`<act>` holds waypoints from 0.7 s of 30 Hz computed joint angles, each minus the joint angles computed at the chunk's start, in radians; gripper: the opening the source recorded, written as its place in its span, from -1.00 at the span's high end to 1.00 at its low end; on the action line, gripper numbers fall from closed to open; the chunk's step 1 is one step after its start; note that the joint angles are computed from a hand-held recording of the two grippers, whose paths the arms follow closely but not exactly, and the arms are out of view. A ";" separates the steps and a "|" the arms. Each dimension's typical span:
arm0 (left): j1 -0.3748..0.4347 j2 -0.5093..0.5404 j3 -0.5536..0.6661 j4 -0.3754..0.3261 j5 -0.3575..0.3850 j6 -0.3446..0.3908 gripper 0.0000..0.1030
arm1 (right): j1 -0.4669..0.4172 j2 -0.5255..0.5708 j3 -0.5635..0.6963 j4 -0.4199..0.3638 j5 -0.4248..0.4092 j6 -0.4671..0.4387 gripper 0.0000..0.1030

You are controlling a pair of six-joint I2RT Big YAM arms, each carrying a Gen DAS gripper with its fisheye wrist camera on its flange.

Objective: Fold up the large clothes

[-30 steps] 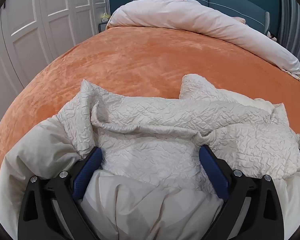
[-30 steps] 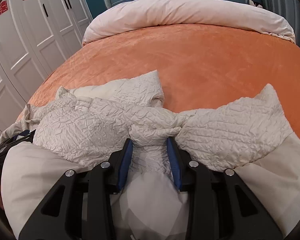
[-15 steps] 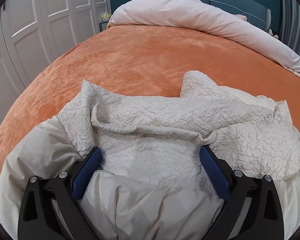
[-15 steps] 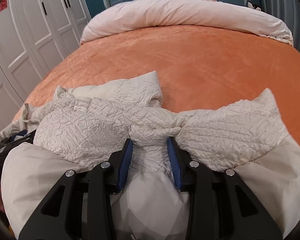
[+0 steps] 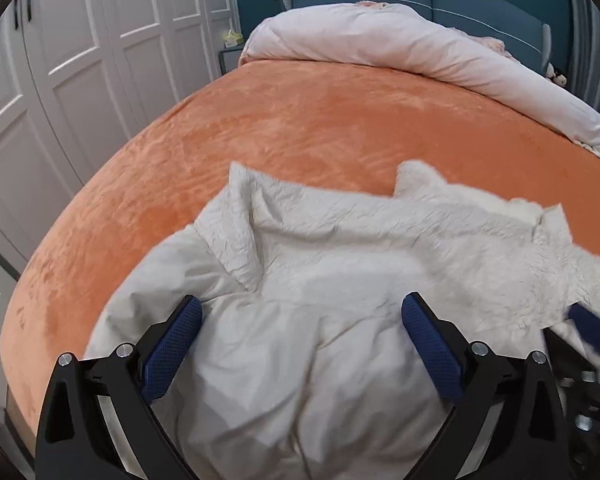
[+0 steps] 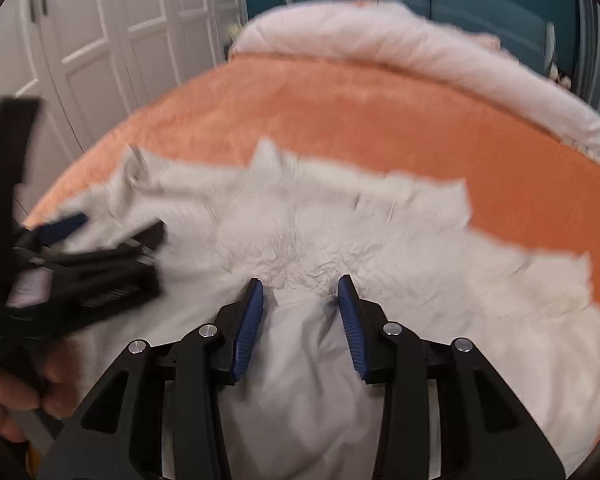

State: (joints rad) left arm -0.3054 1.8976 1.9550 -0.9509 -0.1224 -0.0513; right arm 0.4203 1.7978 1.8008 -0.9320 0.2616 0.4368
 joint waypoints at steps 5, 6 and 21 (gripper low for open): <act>-0.004 -0.012 -0.062 0.073 -0.004 0.006 -0.90 | -0.004 0.000 -0.064 0.087 -0.005 0.012 0.23; -0.009 -0.010 -0.067 0.083 -0.019 0.008 -0.90 | -0.003 0.000 -0.073 0.100 -0.002 0.015 0.23; -0.013 -0.016 -0.096 0.118 -0.036 0.027 -0.90 | -0.211 -0.292 -0.323 0.032 0.120 0.233 0.12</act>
State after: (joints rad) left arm -0.3187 1.8818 1.8590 -0.8332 -0.1580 -0.0238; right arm 0.2091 1.5058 1.4777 -0.9001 0.3817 0.6699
